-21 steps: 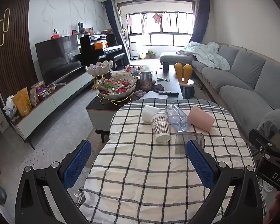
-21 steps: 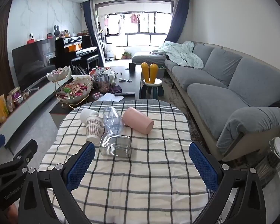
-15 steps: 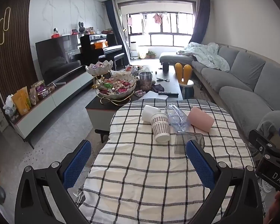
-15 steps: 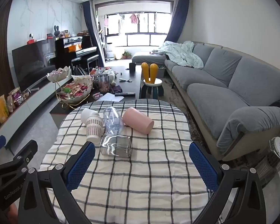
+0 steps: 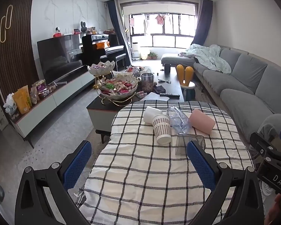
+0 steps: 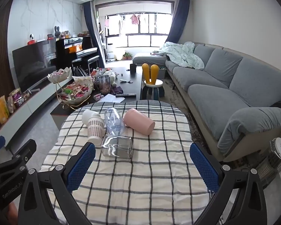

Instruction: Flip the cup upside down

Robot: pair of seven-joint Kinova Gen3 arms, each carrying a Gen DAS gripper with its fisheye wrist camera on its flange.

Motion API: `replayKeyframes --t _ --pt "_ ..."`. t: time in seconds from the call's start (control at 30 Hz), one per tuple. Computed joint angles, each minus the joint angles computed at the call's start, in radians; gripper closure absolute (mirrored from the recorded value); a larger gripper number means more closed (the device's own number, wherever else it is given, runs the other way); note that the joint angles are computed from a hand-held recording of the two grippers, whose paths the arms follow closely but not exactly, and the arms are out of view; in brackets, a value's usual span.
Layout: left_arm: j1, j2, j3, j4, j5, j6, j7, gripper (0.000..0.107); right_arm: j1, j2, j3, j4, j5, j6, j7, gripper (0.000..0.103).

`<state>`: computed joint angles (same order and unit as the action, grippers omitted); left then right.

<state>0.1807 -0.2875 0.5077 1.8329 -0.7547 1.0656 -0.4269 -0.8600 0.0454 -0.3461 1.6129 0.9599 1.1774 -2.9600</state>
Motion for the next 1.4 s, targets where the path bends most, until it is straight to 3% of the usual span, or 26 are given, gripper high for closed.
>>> replayKeyframes --t 1.4 --pt "-0.025 -0.010 0.012 0.000 0.021 -0.005 -0.011 0.004 0.001 -0.001 -0.001 0.006 0.001 -0.004 -0.007 0.001"
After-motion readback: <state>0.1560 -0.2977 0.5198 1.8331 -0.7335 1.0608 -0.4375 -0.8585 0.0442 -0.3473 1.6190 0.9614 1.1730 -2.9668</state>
